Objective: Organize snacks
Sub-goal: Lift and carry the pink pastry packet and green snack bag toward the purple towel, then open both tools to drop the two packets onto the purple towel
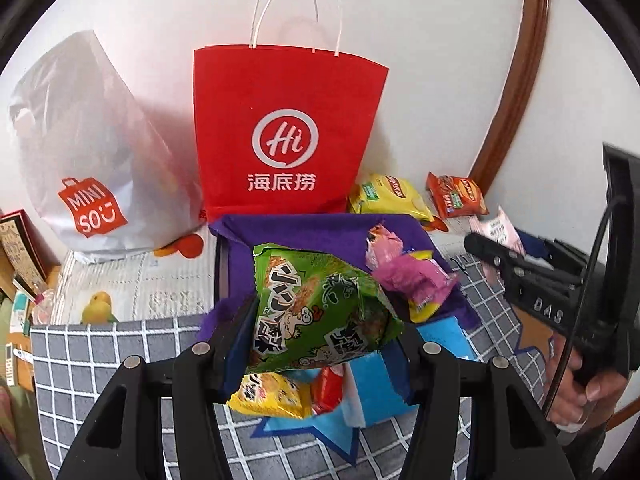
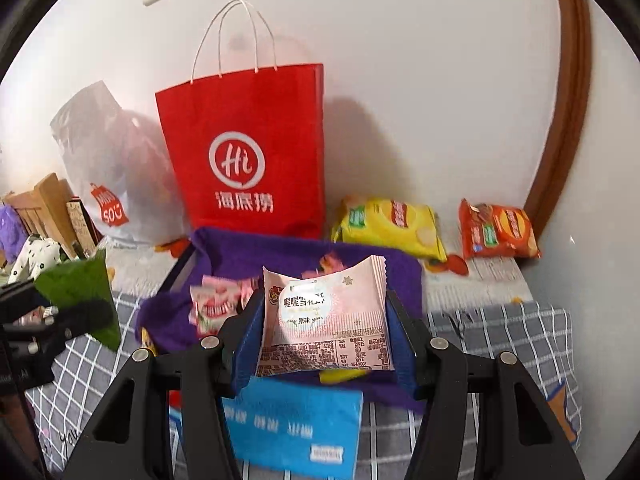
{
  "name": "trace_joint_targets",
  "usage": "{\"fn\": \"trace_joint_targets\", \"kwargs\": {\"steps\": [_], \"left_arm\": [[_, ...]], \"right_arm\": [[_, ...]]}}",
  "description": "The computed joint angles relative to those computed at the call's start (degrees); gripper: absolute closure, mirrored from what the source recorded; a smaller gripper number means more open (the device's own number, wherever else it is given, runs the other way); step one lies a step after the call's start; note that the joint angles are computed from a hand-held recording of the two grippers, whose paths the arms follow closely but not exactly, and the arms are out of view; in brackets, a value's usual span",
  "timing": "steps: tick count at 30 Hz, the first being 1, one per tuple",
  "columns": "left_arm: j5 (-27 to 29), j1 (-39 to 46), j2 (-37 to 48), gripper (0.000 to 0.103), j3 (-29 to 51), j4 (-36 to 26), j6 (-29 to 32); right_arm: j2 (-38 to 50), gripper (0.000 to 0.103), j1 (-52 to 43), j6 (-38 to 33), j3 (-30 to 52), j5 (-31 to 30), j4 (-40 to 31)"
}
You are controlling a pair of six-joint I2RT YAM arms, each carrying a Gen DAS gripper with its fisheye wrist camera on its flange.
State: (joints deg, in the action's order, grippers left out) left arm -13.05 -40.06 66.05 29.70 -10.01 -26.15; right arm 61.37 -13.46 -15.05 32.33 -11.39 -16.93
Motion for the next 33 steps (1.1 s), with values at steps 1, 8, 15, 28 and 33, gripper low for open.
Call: {"fn": "trace_joint_targets", "kwargs": {"steps": [1,8,15,28,33], "left_arm": [[0.74,0.84,0.48,0.048,0.44,-0.14,0.34],[1.72,4.22,3.55,0.048,2.86,-0.31,2.22],[5.47,9.47,11.88,0.048,5.58,4.33,3.63],[15.32,15.93,32.57,0.048,19.38,10.48,5.36],[16.8,17.04,37.9,0.048,21.66,10.2,5.93]], "right_arm": [[1.49,0.046,1.05,0.4,1.03,0.44,0.72],[9.82,0.046,5.79,3.52,7.46,1.88,5.89],[21.63,0.047,4.52,2.59,10.49,-0.4,8.43],[33.7,0.047,0.46,-1.56,16.31,-1.49,5.89],[36.79,0.047,2.32,-1.53,16.79,-2.3,5.83]]}}
